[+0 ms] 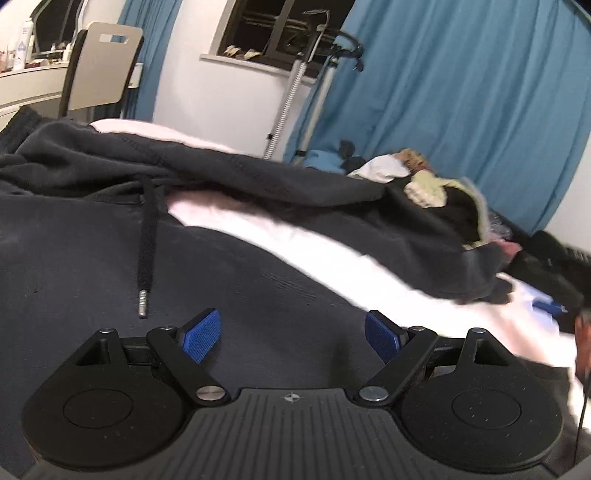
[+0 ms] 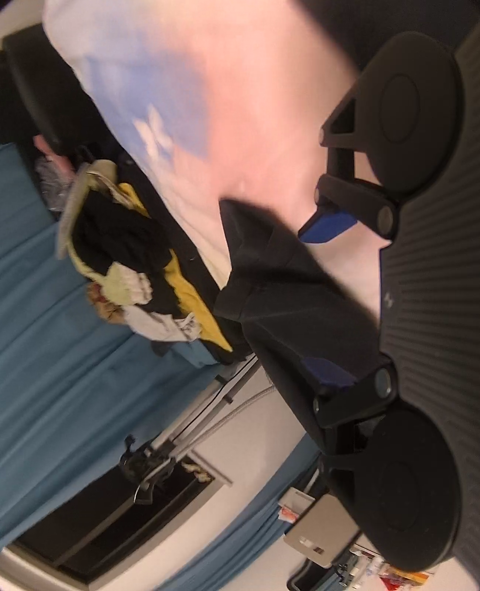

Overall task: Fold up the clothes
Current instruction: 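Lay the stretched sweatpants flat on the bed with both grippers and release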

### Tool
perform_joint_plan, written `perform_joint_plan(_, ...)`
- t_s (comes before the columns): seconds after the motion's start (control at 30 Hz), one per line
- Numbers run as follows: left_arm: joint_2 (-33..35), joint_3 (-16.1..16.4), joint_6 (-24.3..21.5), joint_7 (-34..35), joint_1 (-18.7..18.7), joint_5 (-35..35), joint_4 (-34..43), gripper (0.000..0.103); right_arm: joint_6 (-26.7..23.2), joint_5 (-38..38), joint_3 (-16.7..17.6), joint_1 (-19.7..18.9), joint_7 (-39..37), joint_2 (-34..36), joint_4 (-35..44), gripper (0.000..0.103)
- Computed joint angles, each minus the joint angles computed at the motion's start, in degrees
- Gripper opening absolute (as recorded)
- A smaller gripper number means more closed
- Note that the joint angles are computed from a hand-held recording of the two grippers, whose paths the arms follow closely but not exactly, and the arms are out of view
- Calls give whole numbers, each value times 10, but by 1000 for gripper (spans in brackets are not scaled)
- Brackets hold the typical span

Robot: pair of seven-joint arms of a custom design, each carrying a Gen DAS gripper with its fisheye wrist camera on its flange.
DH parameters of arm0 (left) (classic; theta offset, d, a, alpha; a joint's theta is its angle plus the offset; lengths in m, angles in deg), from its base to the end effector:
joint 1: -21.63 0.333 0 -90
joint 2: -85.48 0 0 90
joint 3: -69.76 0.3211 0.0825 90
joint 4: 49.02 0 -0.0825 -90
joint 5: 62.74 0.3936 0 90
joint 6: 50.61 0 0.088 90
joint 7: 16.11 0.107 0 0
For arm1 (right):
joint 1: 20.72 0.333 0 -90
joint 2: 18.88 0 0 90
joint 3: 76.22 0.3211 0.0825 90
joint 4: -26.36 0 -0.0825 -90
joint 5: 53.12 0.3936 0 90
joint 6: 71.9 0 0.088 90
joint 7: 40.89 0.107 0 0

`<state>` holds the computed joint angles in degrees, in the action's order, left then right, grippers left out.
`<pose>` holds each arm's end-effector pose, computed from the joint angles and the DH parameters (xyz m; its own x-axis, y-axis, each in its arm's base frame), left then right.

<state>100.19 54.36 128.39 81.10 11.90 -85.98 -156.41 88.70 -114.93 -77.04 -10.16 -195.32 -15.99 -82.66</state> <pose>0.6288 -0.2389 0.4960 -0.2635 -0.9166 0.3006 -0.6086 -0.0839 -0.7890 0.6076 0.1469 0.5514 -0.4692 -0.6350 -0.6136 -0.2233 0.7576 -0.6133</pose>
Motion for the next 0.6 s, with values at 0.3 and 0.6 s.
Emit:
perform_joint_plan(0.3, 96, -122, 41, 104, 96, -55, 72, 88, -78, 143, -36, 18, -166, 199, 236, 9)
perform_joint_plan(0.6, 113, -270, 27, 148, 230, -127, 74, 87, -122, -144, -108, 114, 50, 32, 115, 8)
